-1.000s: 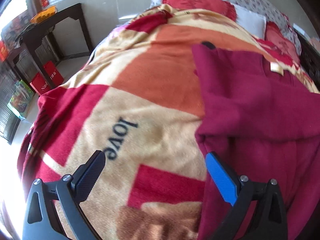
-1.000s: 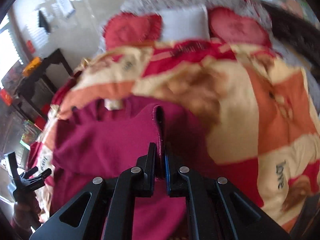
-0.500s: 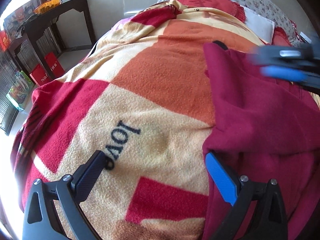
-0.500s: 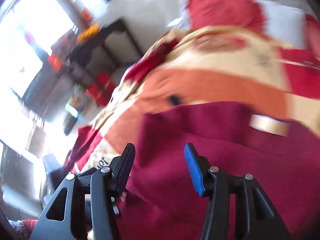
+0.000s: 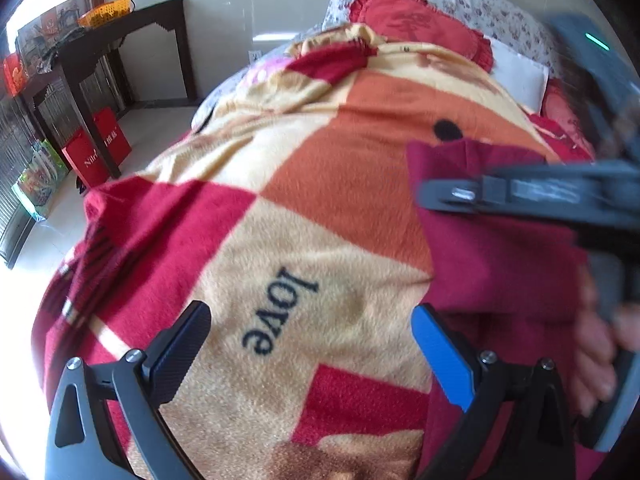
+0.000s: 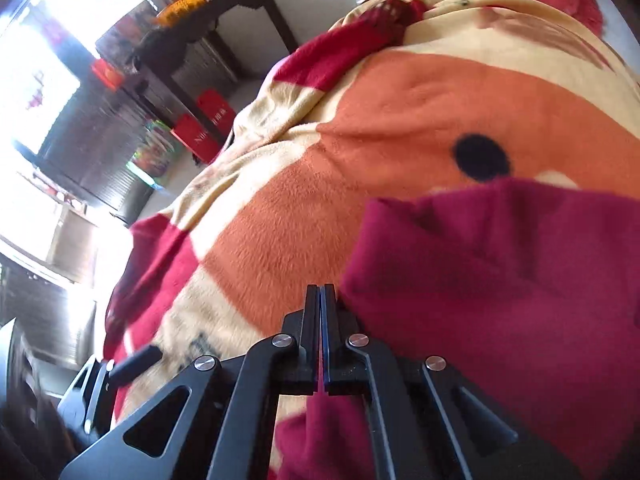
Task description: Fold small clothes
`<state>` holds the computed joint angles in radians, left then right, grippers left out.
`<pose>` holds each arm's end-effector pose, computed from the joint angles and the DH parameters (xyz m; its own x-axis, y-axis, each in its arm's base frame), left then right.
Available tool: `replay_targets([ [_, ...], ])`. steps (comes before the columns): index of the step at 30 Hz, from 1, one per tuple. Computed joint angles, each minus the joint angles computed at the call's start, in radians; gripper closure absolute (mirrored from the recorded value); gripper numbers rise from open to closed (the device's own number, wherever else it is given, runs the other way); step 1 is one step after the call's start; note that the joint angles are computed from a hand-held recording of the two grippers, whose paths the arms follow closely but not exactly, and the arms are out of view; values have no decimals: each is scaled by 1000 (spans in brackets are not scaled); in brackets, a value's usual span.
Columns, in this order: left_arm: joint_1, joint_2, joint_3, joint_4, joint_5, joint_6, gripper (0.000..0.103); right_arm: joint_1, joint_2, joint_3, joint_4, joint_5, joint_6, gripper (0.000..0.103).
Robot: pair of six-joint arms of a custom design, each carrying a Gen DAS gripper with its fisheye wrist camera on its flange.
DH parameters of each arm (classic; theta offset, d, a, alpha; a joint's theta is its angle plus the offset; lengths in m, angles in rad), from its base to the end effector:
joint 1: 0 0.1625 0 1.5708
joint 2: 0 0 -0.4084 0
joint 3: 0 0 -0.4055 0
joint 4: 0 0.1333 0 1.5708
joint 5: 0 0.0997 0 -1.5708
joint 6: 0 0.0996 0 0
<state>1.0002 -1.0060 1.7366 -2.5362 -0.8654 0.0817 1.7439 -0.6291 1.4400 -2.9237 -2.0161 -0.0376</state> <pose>-0.1766 -0.6415 0.1863 -0.6769 0.3501 -0.6474 0.5825 0.7926 -0.1804 0.2167 -0.7147 0.0833 -0.9211 0.0317 0.3881 -0.1823 0.8457 -0.5016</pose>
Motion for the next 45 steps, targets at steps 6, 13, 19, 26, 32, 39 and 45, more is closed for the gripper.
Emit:
replay_targets([
  [6,-26,22,-19,-12,-44,11,1,14,-227,345,-309,-135,9,92],
  [13,-42,97,-54,-21,-38,18,1,-38,-416,594,-411,-466,77,92],
  [19,-23,144,-88,24,-27,1,0,-117,-460,671,-553,-482,48,103],
  [26,-19,122,-63,9,-34,25,0,-61,-431,641,-518,-508,105,101],
  [32,-11,88,-35,35,-57,0,0,-36,-364,541,-424,-221,57,93],
  [39,-8,74,-11,28,-60,8,0,6,-127,229,-206,-150,-77,91],
  [45,-3,83,-24,34,-65,0,0,7,47,3,-131,-251,-152,92],
])
